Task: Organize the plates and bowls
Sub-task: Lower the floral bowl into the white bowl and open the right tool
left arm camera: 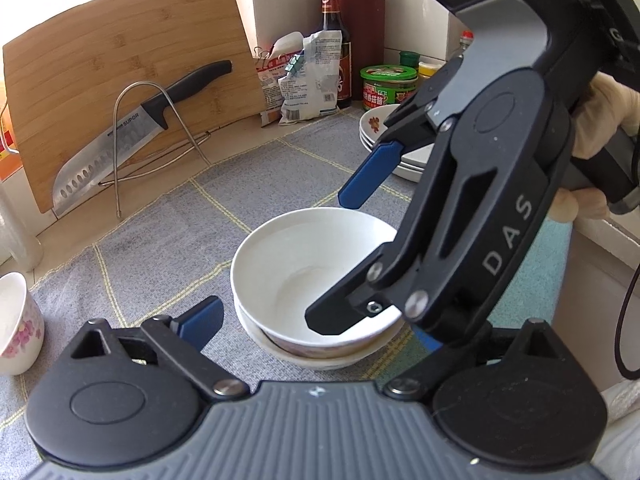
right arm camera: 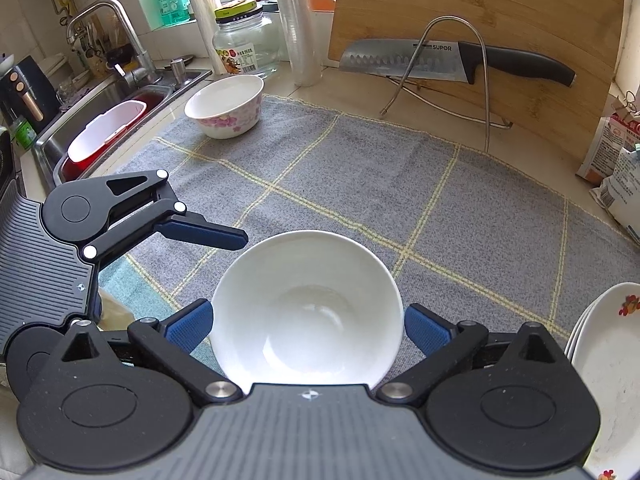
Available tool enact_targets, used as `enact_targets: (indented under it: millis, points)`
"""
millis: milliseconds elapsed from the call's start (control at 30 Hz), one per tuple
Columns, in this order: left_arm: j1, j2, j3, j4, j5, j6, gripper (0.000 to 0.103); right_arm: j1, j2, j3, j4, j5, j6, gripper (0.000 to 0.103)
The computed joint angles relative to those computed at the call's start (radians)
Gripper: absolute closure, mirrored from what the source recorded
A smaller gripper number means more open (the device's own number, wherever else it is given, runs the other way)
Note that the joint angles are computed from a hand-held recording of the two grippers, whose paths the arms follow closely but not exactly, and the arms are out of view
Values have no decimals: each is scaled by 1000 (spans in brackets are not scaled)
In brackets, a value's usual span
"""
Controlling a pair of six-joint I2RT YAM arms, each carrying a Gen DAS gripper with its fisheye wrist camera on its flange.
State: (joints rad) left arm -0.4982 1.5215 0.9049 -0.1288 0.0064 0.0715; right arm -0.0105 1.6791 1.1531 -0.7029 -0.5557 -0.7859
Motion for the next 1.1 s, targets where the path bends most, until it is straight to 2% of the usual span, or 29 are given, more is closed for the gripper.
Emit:
enact_targets:
  millis: [167,400,600,867,933,1100]
  points:
    - [16,-29,-24,3,13,-3,4,1,-10,-7,5,-1,-9,0]
    - [22,-79,-52,-7,-31,-27,4,-4,-23,5,-3,-20,-39,0]
    - [36,-149,-86,-22,-67,-153,4,-10,-21,32,-38,-53,-113,0]
    - [-1,-183,-78,-115,-298,-315,2,-19,2,101,-102,-136,-252,0]
    - [0,-194,-83,-133,-358,-335,2,-11,4,111,-101,-146,-261,0]
    - [57,-219,-106,-145,-424,-337,2,28,-24,93,-50,-135,-223,0]
